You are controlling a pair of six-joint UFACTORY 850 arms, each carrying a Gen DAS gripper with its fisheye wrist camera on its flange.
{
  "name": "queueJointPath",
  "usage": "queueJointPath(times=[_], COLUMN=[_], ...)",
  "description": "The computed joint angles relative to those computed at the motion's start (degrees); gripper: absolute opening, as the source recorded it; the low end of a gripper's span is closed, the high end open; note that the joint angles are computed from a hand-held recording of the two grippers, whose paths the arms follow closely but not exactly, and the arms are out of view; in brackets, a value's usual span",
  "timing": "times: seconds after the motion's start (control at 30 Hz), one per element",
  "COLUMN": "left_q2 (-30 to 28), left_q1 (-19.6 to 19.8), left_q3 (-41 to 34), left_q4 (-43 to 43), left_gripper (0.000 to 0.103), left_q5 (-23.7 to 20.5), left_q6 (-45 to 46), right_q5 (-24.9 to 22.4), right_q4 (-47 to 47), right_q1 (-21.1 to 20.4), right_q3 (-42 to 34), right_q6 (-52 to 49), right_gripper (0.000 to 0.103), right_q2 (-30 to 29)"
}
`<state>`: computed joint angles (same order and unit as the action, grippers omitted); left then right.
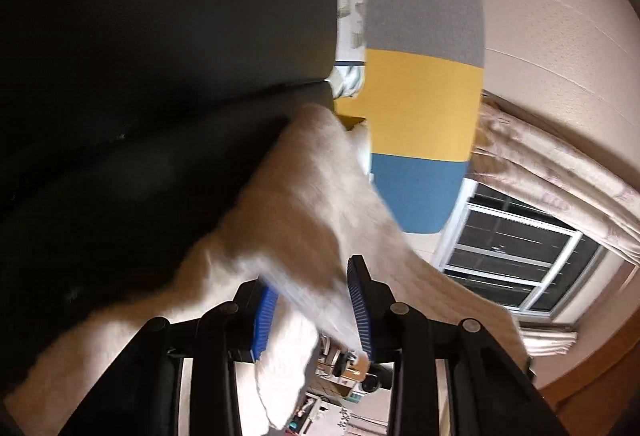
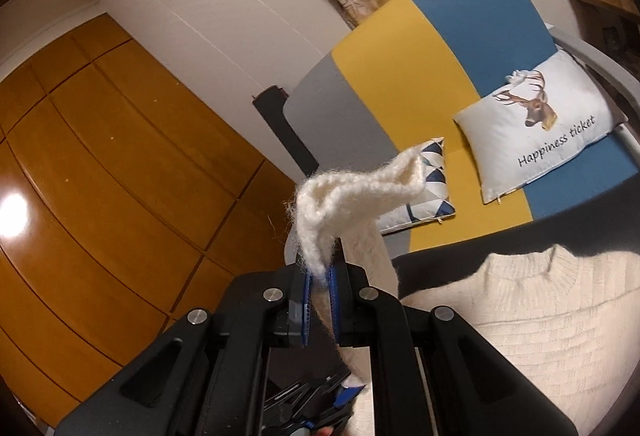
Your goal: Fold clothes
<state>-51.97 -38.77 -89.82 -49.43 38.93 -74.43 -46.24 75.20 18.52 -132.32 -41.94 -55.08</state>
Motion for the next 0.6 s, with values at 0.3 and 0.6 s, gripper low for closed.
queueJointPath(times=[0.3,0.6], left_q2=[0.2,0.6], left_q1=[1.9,1.3], left_q3=[-0.7,-0.8], left_q4=[-1.6,-4.9], left_gripper=[0.033,0.032], left_q5=[-7.7,-9.6], left_q6=[12.7,23.7], right_q5=[5.1,10.9], right_q4=[4.9,-3.9], right_q1=[-3.4,-8.3], right_q3=[13.0,25.1], right_q6=[-10.0,3.0], right_gripper=[0.008,0.008], right_q2=[6.9,3.3])
